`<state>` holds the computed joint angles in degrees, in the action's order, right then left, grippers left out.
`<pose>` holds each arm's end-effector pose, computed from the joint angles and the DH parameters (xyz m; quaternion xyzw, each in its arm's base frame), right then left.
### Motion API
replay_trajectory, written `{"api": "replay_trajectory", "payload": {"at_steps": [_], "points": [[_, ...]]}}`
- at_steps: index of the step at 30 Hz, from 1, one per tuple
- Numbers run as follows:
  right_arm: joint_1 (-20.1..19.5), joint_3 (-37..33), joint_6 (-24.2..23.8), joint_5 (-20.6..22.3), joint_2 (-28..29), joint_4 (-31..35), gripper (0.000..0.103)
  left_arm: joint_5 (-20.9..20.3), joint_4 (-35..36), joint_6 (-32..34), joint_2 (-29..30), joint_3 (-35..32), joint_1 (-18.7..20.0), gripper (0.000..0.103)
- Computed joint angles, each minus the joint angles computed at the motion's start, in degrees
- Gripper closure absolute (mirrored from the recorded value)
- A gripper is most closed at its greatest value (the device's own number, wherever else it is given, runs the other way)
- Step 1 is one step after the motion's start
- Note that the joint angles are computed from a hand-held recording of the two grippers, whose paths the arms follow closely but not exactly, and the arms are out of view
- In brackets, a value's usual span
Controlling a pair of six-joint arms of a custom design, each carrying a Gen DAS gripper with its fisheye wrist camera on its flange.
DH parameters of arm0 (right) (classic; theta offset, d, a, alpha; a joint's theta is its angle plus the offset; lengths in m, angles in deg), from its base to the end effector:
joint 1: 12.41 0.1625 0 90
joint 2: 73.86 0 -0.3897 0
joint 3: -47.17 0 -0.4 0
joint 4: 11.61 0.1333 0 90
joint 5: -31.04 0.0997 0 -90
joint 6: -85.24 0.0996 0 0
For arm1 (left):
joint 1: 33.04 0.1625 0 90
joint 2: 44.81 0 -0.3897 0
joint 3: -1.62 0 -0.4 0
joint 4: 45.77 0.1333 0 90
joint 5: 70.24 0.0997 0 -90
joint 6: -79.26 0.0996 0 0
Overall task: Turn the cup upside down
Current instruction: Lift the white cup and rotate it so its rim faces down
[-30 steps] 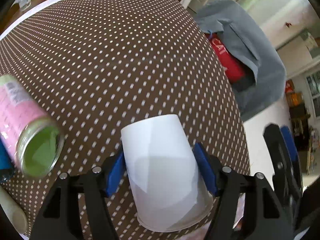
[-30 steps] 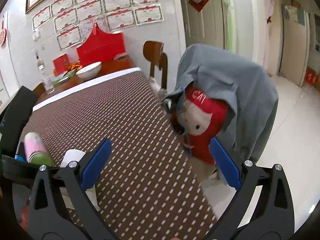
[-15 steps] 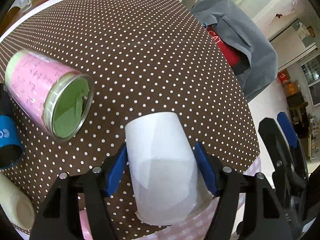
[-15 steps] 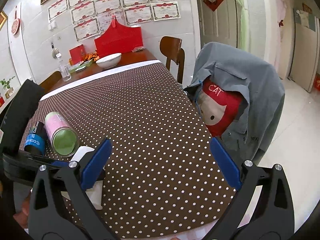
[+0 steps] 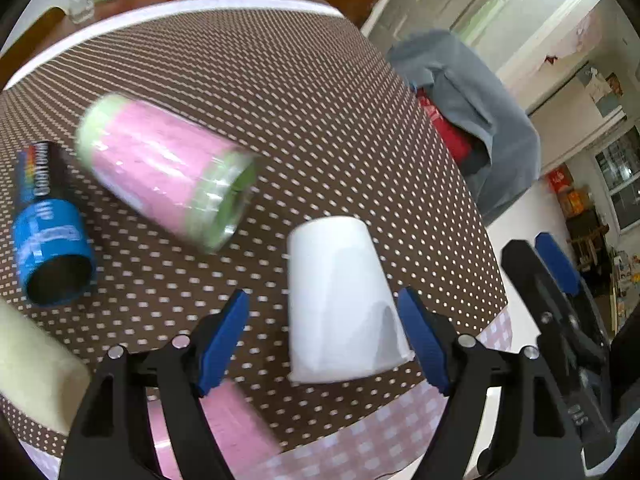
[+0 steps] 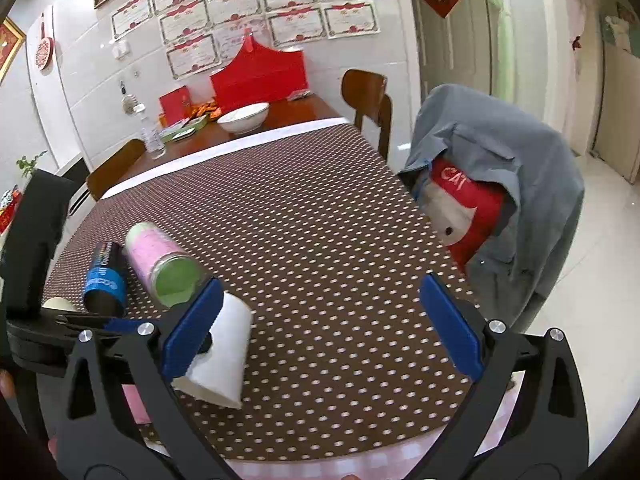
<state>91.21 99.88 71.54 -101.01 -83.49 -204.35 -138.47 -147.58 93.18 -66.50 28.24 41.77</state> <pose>0.2509 -0.7526 0.0032 0.0178 -0.8290 0.4641 0.3116 -0.0638 -0.8849 0.1923 0.2354 0.9516 -0.0610 0.1878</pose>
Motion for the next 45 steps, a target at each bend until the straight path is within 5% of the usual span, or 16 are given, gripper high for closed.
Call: {"api": "replay_trajectory", "payload": {"at_steps": [9, 15, 29, 37, 45], "points": [[0.6, -6.7, 5.7, 3.2, 2.4, 12.6, 0.006, 3.8, -14.0, 4.9, -7.2, 10.0, 0.3, 0.027], [0.0, -15.1, 11.5, 5.6, 5.8, 27.0, 0.007, 8.1, -23.2, 9.4, -8.2, 12.8, 1.0, 0.027], [-1.3, -34.4, 17.6, 8.8, 14.8, 49.3, 0.022, 8.5, -26.5, 14.1, -4.9, 9.8, 2.0, 0.027], [-2.0, -37.3, 18.7, 11.0, 16.2, 54.0, 0.033, 8.3, -28.8, 15.6, -4.5, 10.4, 2.1, 0.027], [-1.8, -34.8, 16.4, 12.2, 15.5, 50.3, 0.041, 7.6, -39.2, 17.7, -6.6, 16.2, 1.8, 0.027]]}}
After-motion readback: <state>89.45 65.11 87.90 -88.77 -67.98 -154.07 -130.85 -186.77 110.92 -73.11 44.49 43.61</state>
